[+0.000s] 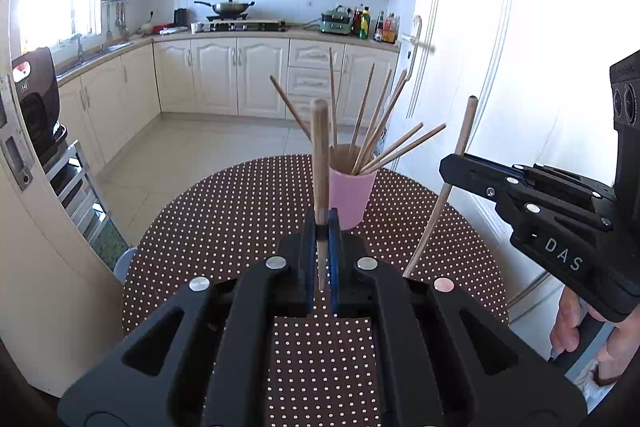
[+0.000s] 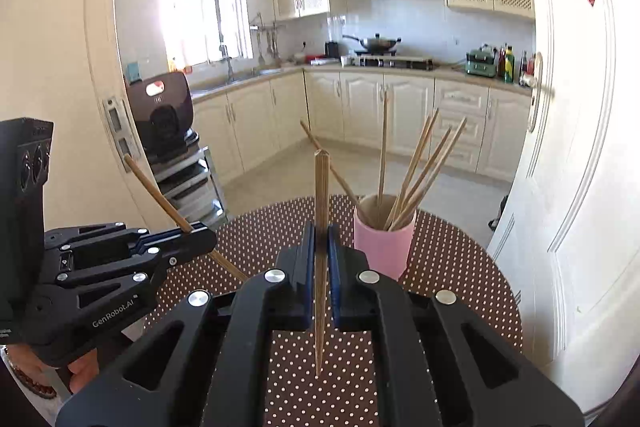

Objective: Organize utensils
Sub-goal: 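Lift both held chopsticks upright and carry them over the pink cup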

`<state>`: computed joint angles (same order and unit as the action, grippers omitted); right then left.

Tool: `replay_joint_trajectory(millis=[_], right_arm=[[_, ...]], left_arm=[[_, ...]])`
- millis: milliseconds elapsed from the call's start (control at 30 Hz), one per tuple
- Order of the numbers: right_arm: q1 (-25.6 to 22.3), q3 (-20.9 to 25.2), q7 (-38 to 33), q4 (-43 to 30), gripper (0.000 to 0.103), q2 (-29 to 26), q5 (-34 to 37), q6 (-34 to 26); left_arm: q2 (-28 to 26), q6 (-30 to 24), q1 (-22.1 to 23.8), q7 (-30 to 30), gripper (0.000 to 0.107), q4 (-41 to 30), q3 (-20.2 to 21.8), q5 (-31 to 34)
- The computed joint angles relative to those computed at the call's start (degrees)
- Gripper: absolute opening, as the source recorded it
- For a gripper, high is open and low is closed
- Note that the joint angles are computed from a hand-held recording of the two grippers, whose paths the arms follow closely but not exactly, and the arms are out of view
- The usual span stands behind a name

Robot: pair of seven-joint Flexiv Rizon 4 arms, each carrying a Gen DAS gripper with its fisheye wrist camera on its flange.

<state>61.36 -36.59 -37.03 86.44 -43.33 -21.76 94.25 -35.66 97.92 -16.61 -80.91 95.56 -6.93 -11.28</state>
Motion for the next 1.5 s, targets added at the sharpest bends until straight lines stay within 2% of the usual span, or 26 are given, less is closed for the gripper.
replay_joint_trajectory(millis=[100, 300, 467, 567, 700, 800, 867, 900, 1067, 1133, 1233, 1300, 1333, 1500], right_arm=[[3.3, -5.4, 0.2, 1.2, 0.005, -0.8, 2.1, 3.3], [7.1, -12.2, -2.9, 1.0, 0.005, -3.0, 8.3, 6.9], [7.4, -14.9, -5.7, -2.0, 0.005, -6.0, 12.9, 8.7], [7.4, -17.4, -6.8, -4.5, 0.005, -8.7, 16.7, 10.3], [6.0, -19.3, -8.1, -9.0, 0.005, -11.0, 20.7, 10.0], [5.8, -22.7, -8.5, -11.8, 0.005, -13.5, 24.6, 9.2], [5.0, -23.0, -8.9, -13.1, 0.005, -14.3, 26.2, 9.3], [4.9, -24.0, -8.9, -13.6, 0.005, -15.0, 27.1, 9.2], [4.8, -28.2, -8.9, -14.7, 0.005, -18.1, 31.8, 10.5], [4.3, -28.1, -9.6, -14.9, 0.005, -18.3, 32.2, 10.3], [3.6, -27.3, -10.1, -14.7, 0.005, -18.4, 32.8, 10.7], [2.5, -24.4, -11.0, -14.6, 0.005, -17.4, 32.5, 11.4], [2.4, -24.4, -11.2, -14.8, 0.005, -17.6, 33.0, 11.2], [0.4, -21.1, -11.7, -15.4, 0.005, -17.2, 32.9, 11.0]], left_arm=[[0.2, 1.0, -0.8, -0.2, 0.006, -0.5, 0.4, 0.1], [-1.2, 0.1, -2.4, 0.1, 0.006, -4.7, 1.5, -0.2], [-3.1, 0.4, -3.9, 0.0, 0.006, -8.8, 3.4, -0.4], [-5.1, -1.0, -7.1, -0.4, 0.006, -13.0, 7.8, -0.8], [-7.9, -1.6, -8.7, -1.0, 0.006, -18.5, 10.3, -0.9], [-10.0, 1.1, -8.6, -1.5, 0.006, -21.6, 10.2, -0.9], [-11.2, 4.7, -6.2, -0.8, 0.006, -23.1, 6.0, -0.3], [-11.9, 6.0, -6.0, -0.6, 0.006, -23.8, 5.6, -0.5], [-17.0, 7.9, -10.0, 0.6, 0.006, -31.1, 10.9, -6.6], [-18.8, 6.5, -9.9, 1.4, 0.006, -34.2, 10.6, -7.8], [-22.4, 4.0, -11.2, 1.6, 0.006, -39.2, 13.2, -9.9], [-24.4, 2.1, -11.5, 0.8, 0.006, -42.2, 14.4, -10.6], [-25.3, 1.6, -11.7, 0.0, 0.006, -43.4, 15.1, -10.8], [-28.1, -1.4, -11.3, -2.2, 0.006, -47.5, 15.4, -8.5]])
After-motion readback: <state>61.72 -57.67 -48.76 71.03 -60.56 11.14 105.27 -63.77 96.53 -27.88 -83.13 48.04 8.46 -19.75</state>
